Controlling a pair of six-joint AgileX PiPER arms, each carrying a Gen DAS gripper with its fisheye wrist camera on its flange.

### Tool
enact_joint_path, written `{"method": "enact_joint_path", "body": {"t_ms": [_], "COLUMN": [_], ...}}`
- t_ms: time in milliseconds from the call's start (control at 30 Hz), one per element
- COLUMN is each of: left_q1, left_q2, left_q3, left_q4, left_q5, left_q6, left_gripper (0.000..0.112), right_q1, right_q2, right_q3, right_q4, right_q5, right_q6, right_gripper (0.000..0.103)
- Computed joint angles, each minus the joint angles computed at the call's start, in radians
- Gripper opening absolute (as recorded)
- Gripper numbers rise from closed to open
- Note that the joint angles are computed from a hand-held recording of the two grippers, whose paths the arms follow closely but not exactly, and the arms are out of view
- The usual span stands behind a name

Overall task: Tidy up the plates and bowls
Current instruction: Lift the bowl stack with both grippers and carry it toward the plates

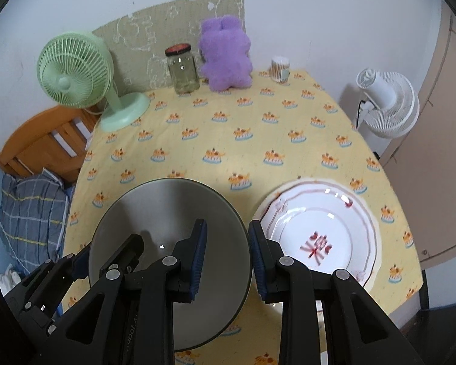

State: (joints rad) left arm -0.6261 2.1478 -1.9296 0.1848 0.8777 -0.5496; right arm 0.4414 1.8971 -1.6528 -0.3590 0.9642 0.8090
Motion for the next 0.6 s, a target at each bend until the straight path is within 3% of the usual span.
{"method": "enact_joint_path", "body": {"t_ms": [600], "left_q1": [0.03], "left_q2": [0.017], "left_q3": [0.105], "left_q4": [-0.069], "left_q5": [-0.032], "left_q6": [0.012], "left_gripper": [0.027], "right_q1": [0.027], "right_q2": [0.1], "right_q3": [-0.016], "right_q4": [0.039], "right_q5": [0.026], "right_q6": [-0.054], "right_gripper": [0.032]}}
